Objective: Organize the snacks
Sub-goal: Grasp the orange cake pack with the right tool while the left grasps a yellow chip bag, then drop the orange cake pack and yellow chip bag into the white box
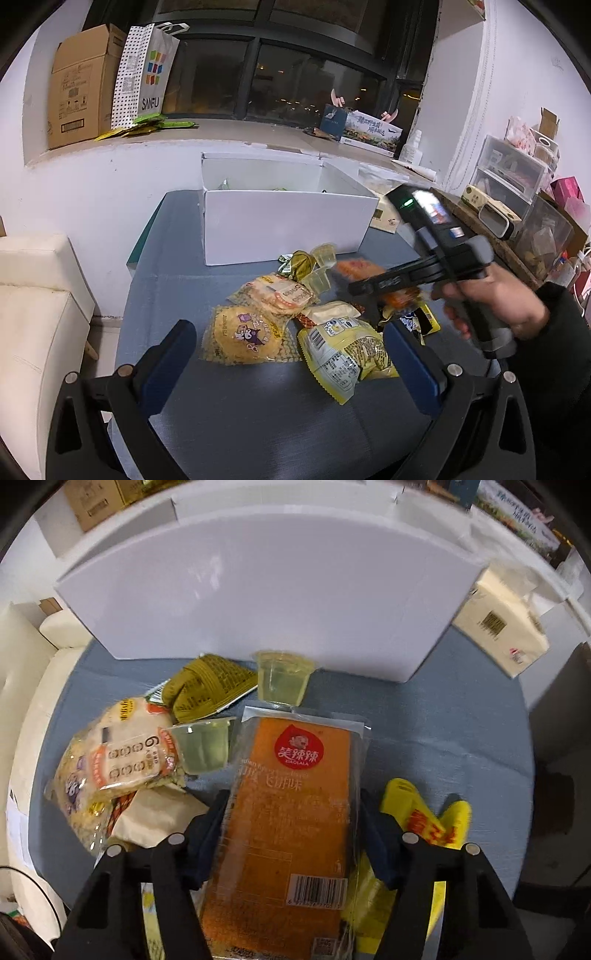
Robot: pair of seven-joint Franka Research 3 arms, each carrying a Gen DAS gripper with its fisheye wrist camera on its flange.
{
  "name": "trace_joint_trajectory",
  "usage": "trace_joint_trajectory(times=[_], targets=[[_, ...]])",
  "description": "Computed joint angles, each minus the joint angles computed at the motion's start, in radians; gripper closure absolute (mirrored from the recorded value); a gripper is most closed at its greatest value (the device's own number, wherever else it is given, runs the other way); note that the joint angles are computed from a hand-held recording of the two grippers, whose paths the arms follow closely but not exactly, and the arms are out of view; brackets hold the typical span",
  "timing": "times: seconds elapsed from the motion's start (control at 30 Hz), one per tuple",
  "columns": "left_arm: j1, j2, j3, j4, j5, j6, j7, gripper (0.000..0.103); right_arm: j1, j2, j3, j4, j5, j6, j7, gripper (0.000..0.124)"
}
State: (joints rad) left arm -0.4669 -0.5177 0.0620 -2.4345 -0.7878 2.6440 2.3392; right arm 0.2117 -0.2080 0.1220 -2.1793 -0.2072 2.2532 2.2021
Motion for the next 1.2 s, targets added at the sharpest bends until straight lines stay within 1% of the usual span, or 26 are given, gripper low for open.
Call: trace_joint_trajectory(times=[0.13, 0.2, 0.27, 0.33, 0.37, 0.4, 0.43, 0.5, 0.57, 0.67, 0.7, 0.73, 0.77, 0.8, 0.9, 0.93, 1.03, 1.17, 1.2], targets=[[-0.006, 0.011, -0.01, 0.007, 0.012, -0.015, 0.011, 0.0, -0.007, -0.115, 0.003, -0.084, 0.015, 0.072, 0.008, 0.055], [-0.013, 0.017, -0.018, 0.011, 0.021, -0.028, 0.03, 0.0, -0.02, -0.194, 0.013, -0.134, 0.019, 0.103, 0.014, 0.055], [-0.027, 0.03, -0.021, 0.02, 0.025, -0.053, 0.065, 0.0, -0.027, -0.277, 0.019, -0.188, 0.042, 0.151, 0.009, 0.055], [-0.027, 0.054, -0.037, 0.035, 0.04, -0.08, 0.085, 0.0, -0.035, -0.369, 0.028, -0.249, 0.076, 0.198, 0.009, 0.055], [-0.026, 0.071, -0.049, 0.046, 0.053, -0.095, 0.096, 0.0, -0.043, -0.385, 0.04, -0.254, 0.089, 0.209, 0.013, 0.055], [-0.021, 0.086, -0.064, 0.055, 0.066, -0.101, 0.1, 0.0, -0.034, -0.435, 0.037, -0.289, 0.093, 0.234, 0.03, 0.055], [-0.018, 0.101, -0.078, 0.063, 0.075, -0.102, 0.104, 0.0, -0.059, -0.45, 0.043, -0.302, 0.119, 0.257, 0.002, 0.055], [-0.002, 0.147, -0.108, 0.094, 0.108, -0.12, 0.085, 0.0, -0.072, -0.531, 0.065, -0.365, 0.146, 0.303, 0.027, 0.055], [0.013, 0.189, -0.129, 0.125, 0.13, -0.148, 0.067, 0.0, -0.081, -0.569, 0.087, -0.415, 0.179, 0.372, 0.048, 0.055], [0.039, 0.247, -0.164, 0.17, 0.162, -0.189, 0.036, 0.0, -0.105, -0.648, 0.125, -0.466, 0.199, 0.402, 0.074, 0.055], [0.052, 0.27, -0.18, 0.185, 0.19, -0.2, 0.011, 0.0, -0.106, -0.667, 0.124, -0.483, 0.207, 0.41, 0.072, 0.055], [0.064, 0.286, -0.197, 0.195, 0.222, -0.209, -0.018, 0.002, -0.103, -0.692, 0.124, -0.501, 0.221, 0.415, 0.075, 0.055], [0.071, 0.295, -0.206, 0.198, 0.236, -0.216, -0.03, 0.006, -0.101, -0.709, 0.124, -0.518, 0.234, 0.425, 0.078, 0.055], [0.07, 0.301, -0.204, 0.199, 0.213, -0.228, -0.015, 0.014, -0.1, -0.712, 0.119, -0.538, 0.244, 0.445, 0.072, 0.055], [0.079, 0.283, -0.206, 0.18, 0.171, -0.212, 0.0, 0.033, -0.11, -0.728, 0.122, -0.553, 0.26, 0.434, 0.063, 0.055], [0.081, 0.273, -0.201, 0.174, 0.159, -0.212, 0.009, 0.035, -0.111, -0.734, 0.124, -0.56, 0.264, 0.435, 0.062, 0.055], [0.079, 0.221, -0.184, 0.133, 0.114, -0.191, 0.039, 0.036, -0.105, -0.735, 0.122, -0.575, 0.281, 0.454, 0.053, 0.055], [0.054, 0.133, -0.133, 0.08, 0.008, -0.158, 0.099, 0.037, -0.101, -0.743, 0.128, -0.592, 0.295, 0.477, 0.044, 0.055], [0.043, 0.103, -0.114, 0.063, -0.033, -0.134, 0.133, 0.037, -0.102, -0.744, 0.13, -0.594, 0.297, 0.483, 0.044, 0.055]])
